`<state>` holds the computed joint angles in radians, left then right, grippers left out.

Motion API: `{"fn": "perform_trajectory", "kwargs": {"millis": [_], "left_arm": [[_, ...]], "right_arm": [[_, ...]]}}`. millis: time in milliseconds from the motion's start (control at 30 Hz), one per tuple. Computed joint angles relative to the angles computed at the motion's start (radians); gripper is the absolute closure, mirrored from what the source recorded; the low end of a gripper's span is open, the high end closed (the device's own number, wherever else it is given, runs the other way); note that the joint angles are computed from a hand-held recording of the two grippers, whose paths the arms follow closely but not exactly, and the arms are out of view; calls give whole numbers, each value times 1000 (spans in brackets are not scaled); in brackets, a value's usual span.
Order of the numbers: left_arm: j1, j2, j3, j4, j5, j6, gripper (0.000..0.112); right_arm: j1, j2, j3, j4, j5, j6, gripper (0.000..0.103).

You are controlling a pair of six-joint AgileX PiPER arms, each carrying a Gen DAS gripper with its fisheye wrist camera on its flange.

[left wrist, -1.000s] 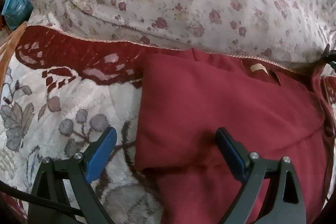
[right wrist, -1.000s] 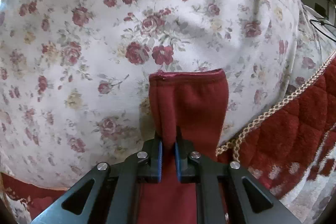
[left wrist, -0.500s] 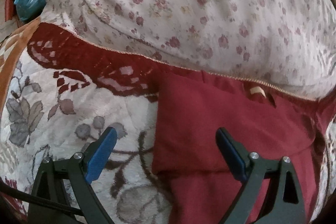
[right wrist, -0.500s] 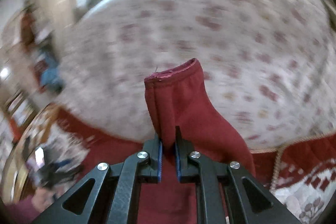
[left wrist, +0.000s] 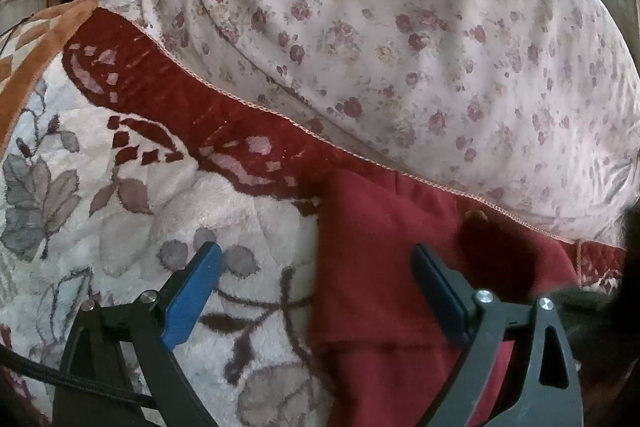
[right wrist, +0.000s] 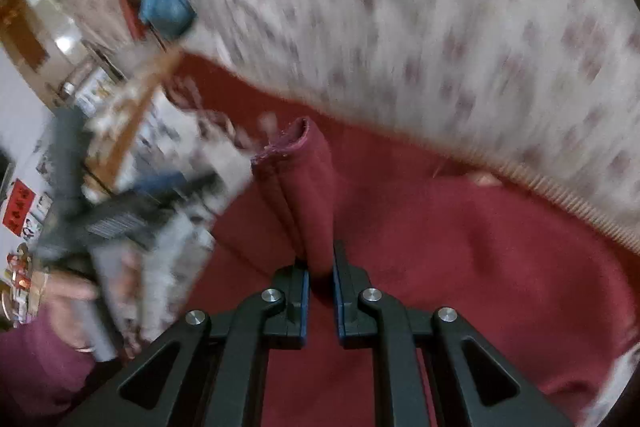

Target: Fold small clothes

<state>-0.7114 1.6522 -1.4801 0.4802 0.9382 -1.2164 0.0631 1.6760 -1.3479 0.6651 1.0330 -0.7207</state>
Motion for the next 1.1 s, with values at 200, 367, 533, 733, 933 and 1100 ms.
{"fn": "perform_trajectory", "kwargs": {"millis": [200,367,533,733,933,1100], "left_arm": [[10,-6,14,-45,-69,20,18],[-23,26,-26,-54,-82,62,18],[-43,98,-93,-63,-39,83,18],[-44,214,-198,-108,-8,142,18],[-57,245,-232,-69,31,151,28],[-47,220,-206,-80,14,157,28]], "right_arm": [[-65,-2,61,64,24,1,54],[-279,-193,140,83,71,-29,21],[-380,-334,186,-192,-100,163,21],[-434,-366,251,-302,-130,106,22],[-360,-292,300,-494,-259,195,69],[-448,-291,285,-451,-223,144,91]]}}
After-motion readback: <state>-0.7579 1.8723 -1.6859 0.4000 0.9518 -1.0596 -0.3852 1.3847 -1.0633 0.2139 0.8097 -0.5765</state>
